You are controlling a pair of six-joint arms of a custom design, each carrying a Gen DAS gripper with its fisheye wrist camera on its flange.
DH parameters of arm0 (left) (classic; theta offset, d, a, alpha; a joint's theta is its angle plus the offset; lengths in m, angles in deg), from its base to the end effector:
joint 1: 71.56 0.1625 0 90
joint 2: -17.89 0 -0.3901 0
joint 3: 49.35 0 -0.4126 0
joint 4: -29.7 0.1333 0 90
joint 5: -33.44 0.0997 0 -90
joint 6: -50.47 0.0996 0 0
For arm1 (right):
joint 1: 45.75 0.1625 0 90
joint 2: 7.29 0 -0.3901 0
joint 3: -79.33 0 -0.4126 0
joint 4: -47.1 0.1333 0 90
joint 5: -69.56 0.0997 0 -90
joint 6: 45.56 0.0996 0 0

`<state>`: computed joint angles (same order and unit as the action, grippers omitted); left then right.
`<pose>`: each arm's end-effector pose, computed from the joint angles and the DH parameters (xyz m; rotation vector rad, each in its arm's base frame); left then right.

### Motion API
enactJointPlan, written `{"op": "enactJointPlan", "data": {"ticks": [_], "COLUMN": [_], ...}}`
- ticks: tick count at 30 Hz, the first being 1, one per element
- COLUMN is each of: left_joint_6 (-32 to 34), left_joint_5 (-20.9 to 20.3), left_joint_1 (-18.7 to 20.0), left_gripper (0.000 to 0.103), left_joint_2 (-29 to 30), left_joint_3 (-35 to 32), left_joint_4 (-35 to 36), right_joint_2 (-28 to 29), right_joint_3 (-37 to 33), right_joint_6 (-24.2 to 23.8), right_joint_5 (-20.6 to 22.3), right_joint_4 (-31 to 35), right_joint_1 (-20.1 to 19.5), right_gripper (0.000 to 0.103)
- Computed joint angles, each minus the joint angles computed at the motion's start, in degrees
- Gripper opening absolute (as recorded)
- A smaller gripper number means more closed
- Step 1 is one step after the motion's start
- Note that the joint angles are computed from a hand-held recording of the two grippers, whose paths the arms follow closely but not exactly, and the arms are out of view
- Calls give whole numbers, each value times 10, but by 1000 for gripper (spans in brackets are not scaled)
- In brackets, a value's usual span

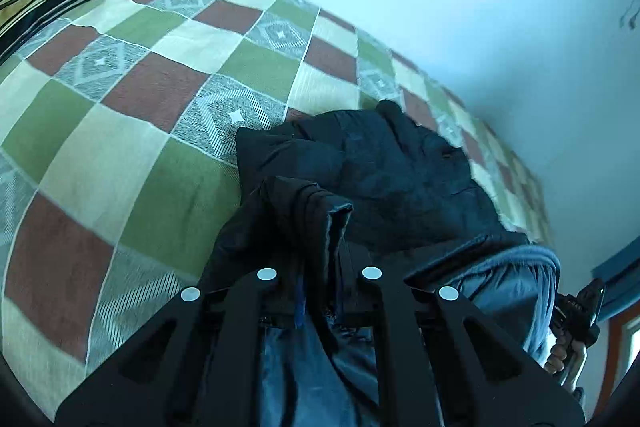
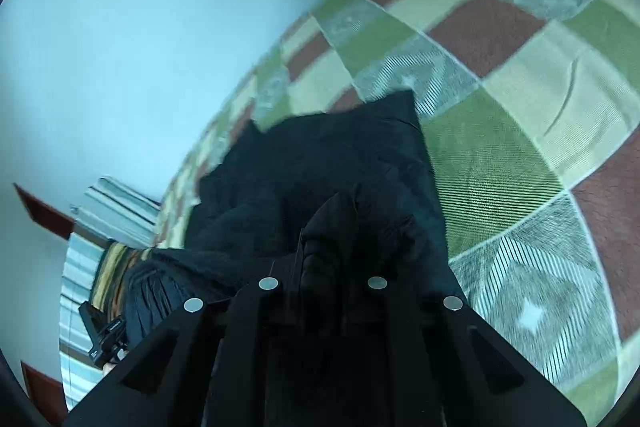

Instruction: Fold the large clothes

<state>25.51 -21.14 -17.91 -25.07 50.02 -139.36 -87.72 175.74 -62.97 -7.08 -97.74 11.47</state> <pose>-0.2237 -0.6263 0.0481 0.0949 2.6706 -0.8937 -0.1934 -0.5890 0.4207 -0.2662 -2.8586 1.0588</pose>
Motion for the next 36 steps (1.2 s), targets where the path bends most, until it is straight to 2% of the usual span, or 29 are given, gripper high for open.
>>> {"op": "enactJointPlan", "data": {"ticks": [3,6,10,13,14,16,17,18,20,22,27,30,32,36], "left_joint_6": [-3,2,7,-2,-1,8,19,28,57,75,108,153,177,209], "left_joint_5": [-1,-16,-30,-40,-42,-25,-13,-8,6,14,6,19,11,-7], "left_joint_1": [17,27,24,21,18,9,3,0,-6,-7,1,-1,0,7], "left_gripper": [10,11,22,34,41,52,54,56,61,61,61,62,64,67], "left_joint_2": [24,33,14,-4,-11,-26,-34,-39,-53,-62,-73,-73,-75,-71], "left_joint_3": [-34,-44,-18,4,12,34,45,51,67,77,85,92,95,79], "left_joint_4": [40,49,18,0,-6,-26,-38,-43,-57,-59,-42,-40,-43,-28], "right_joint_2": [27,26,7,-9,-18,-35,-43,-53,-63,-68,-60,-48,-40,-21], "right_joint_3": [-18,-19,-8,2,8,19,25,31,37,38,28,22,17,3], "right_joint_6": [11,5,-15,-25,-28,-36,-42,-50,-68,-87,-115,-147,-172,-222], "right_joint_5": [-12,-10,-9,-2,1,12,16,19,15,0,-18,-47,-64,-100], "right_joint_4": [5,6,8,10,8,6,7,5,5,3,-2,-19,-23,-19], "right_joint_1": [-3,-2,-1,-3,-5,-10,-12,-15,-15,-13,-7,7,15,32], "right_gripper": [12,12,20,30,35,46,55,57,57,57,58,59,64,64]}}
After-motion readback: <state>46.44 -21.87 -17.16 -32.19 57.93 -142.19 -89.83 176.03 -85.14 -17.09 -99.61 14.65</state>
